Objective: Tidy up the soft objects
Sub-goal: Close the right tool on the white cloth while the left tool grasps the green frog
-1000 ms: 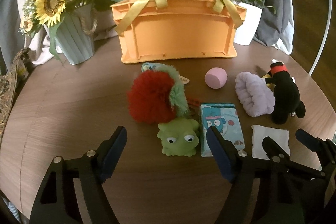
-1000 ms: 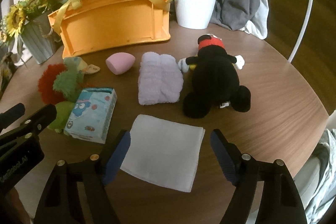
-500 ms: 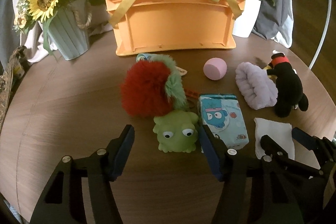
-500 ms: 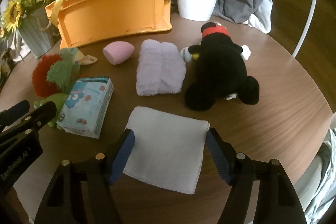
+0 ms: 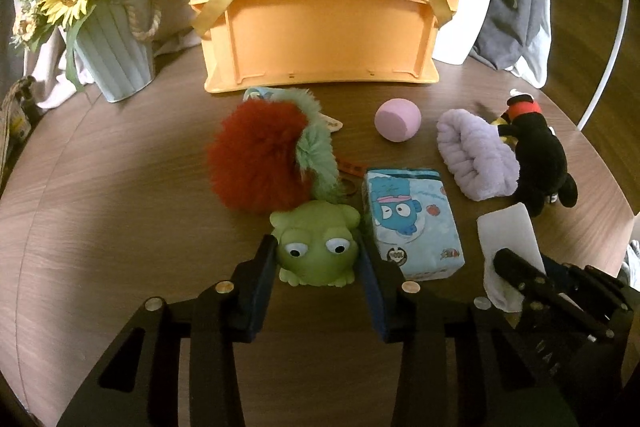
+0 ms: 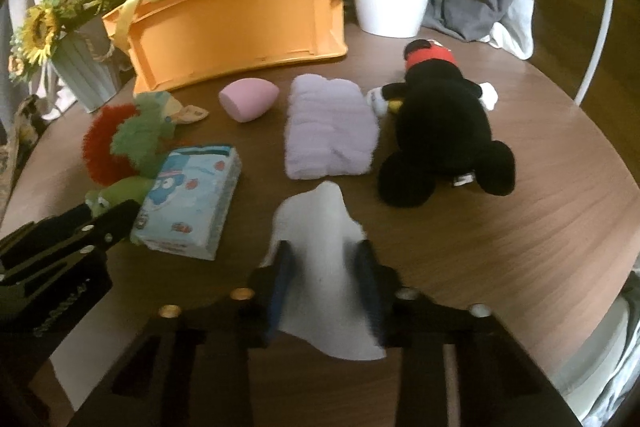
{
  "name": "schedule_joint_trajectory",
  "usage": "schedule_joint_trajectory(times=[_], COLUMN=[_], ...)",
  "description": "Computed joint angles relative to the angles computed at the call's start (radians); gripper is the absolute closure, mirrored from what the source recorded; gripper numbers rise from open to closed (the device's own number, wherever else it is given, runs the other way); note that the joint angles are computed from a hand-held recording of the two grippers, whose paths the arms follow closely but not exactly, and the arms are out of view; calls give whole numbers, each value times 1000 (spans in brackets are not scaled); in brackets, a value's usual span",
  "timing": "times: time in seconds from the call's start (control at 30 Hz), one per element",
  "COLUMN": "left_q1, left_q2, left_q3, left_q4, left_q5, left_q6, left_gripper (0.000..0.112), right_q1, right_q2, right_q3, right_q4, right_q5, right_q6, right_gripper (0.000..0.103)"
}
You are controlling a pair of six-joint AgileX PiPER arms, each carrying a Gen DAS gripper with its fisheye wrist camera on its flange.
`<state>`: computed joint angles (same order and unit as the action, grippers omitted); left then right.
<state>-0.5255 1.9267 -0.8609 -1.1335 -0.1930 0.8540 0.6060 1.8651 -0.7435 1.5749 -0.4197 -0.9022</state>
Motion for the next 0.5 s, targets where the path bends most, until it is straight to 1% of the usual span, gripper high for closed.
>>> schedule_joint_trajectory(times=[0.03,0.07,0.13,0.23,0.27,0.5], left_q1=[0,0,-1,1,2,17], left_q2=[-6,-13,-26,-52,-61,-148], left_q3=[8,14,27,48,55,109], left_q4=[17,33,57,78,91,218], left_q5=[-4,-9,-16,-15,-16,-24], left_q6=[-17,-30,-49,-66,-80,-181], left_gripper=[72,72,72,72,72,72], right_q1=[-8,-16,-20,-8,-4,53], right_q2=[-5,-11,-21,-41,-48,-111], right_q3=[1,1,2,6,9,-1], right_q4=[-3,-2,12,26,6,107], right_q5=[19,37,46,39,37,8], right_q6=[2,1,-12,-27,-11,-113], right_gripper=[88,89,90,90,90,90])
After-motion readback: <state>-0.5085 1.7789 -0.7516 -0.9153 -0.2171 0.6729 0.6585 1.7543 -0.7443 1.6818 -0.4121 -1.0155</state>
